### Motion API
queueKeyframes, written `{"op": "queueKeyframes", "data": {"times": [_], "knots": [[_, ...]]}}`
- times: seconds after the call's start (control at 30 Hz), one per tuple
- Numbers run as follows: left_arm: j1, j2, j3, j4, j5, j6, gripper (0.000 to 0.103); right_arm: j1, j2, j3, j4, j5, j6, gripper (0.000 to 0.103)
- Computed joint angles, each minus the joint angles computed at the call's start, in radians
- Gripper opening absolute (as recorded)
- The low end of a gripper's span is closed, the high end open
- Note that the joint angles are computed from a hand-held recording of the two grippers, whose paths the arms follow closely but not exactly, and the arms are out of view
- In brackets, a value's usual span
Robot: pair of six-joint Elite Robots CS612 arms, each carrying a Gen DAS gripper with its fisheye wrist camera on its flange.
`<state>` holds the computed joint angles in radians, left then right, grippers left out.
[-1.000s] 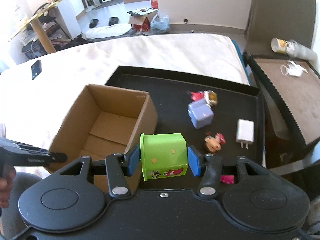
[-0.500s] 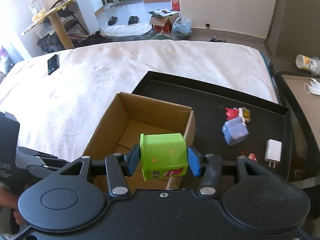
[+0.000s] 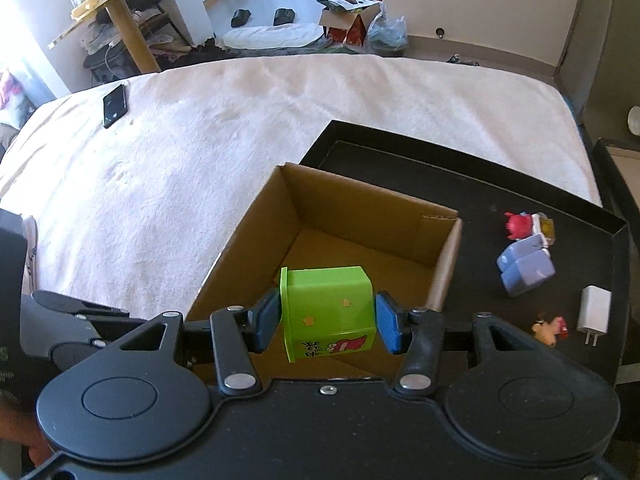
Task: Organize rigid objects
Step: 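Lower the green block into the box and open the right gripper, then move the right gripper to the pink plush toy and grasp it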
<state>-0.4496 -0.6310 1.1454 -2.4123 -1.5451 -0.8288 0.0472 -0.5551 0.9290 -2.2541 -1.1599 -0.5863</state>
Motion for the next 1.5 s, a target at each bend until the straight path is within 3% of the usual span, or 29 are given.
{"op": "queueKeyframes", "data": {"times": [0.03, 0.1, 0.17, 0.27, 0.4, 0.93, 1.2, 1.5], "knots": [[0.001, 0.001, -0.004, 0.005, -0.003, 0.0, 0.016, -0.002, 0.004, -0.005, 0.004, 0.023, 0.021, 0.053], [0.002, 0.005, -0.013, 0.022, -0.01, 0.005, 0.017, -0.006, 0.007, -0.01, 0.006, 0.05, 0.048, 0.069], [0.0, 0.009, -0.025, 0.046, -0.004, 0.008, 0.017, -0.007, 0.001, 0.002, -0.028, 0.042, 0.057, 0.079], [0.0, 0.012, -0.032, 0.055, -0.01, 0.007, 0.017, -0.012, -0.006, 0.014, -0.051, 0.016, 0.067, 0.082], [0.0, 0.013, -0.039, 0.083, -0.005, -0.005, 0.019, -0.032, -0.019, 0.039, -0.102, 0.037, 0.125, 0.087], [-0.02, 0.016, -0.046, 0.094, 0.062, -0.001, 0.018, -0.093, -0.064, 0.153, -0.227, -0.053, 0.22, 0.091], [-0.023, 0.011, -0.02, 0.066, 0.07, 0.002, 0.016, -0.124, -0.054, 0.139, -0.179, -0.031, 0.092, 0.09], [-0.02, 0.0, 0.007, 0.031, 0.045, -0.023, 0.017, -0.141, -0.024, 0.099, -0.12, -0.048, 0.093, 0.09]]}}
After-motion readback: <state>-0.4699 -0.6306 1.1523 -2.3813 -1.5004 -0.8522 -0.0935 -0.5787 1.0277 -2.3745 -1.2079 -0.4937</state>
